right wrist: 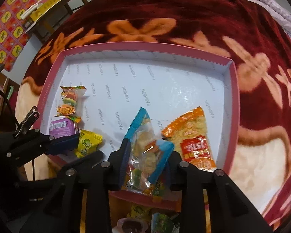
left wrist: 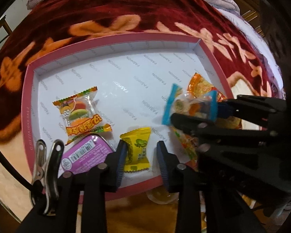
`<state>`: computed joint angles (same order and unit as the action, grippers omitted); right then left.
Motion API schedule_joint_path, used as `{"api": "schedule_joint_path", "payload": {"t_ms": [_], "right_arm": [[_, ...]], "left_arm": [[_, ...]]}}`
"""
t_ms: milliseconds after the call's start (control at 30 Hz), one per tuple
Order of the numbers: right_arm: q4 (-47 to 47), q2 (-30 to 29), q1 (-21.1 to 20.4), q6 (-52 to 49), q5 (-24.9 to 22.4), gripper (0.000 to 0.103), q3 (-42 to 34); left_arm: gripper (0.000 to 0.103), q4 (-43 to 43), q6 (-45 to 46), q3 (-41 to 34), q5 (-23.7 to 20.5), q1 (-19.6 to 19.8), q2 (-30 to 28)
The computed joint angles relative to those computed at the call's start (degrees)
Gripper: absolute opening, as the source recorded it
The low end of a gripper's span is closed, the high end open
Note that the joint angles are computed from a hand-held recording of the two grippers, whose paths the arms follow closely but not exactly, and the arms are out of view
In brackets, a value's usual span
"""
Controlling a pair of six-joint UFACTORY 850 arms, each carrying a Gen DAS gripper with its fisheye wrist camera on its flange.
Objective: Organize snacks
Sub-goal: 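Lower both held snacks into the pink box and open both tools, then move right tool to the green pea packet while left tool moves to the jelly cup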
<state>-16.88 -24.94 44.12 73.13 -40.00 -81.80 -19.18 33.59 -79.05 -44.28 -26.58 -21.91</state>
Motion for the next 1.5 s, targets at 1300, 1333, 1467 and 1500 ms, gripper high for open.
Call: {"api": "schedule_joint_path", "payload": {"t_ms": [1300, 1333, 1467, 1500], "right_arm": [[-15.08, 11.70, 9.91, 23.92, -0.90, 0.060, 10.60], [-15.30, 11.83, 10.30, 24.89, -1.60, 0.060, 10.88], [-14.95, 11.96, 11.34, 27.05, -2.18, 0.060, 12.20], [-14.83, 11.98, 11.60, 27.68, -2.13, 0.060, 12.61]], "left_arm": [[0.042, 0.62, 2.07, 13.90, 6.57, -0.75, 12.65], [0.042, 0.65, 1.74, 14.14, 6.85, -0.82, 12.67], [0.042, 2.74, 0.00, 15.29, 9.15, -1.49, 12.98], [0.042, 4.03, -1.11, 15.63, 10.08, -1.76, 13.09]]}}
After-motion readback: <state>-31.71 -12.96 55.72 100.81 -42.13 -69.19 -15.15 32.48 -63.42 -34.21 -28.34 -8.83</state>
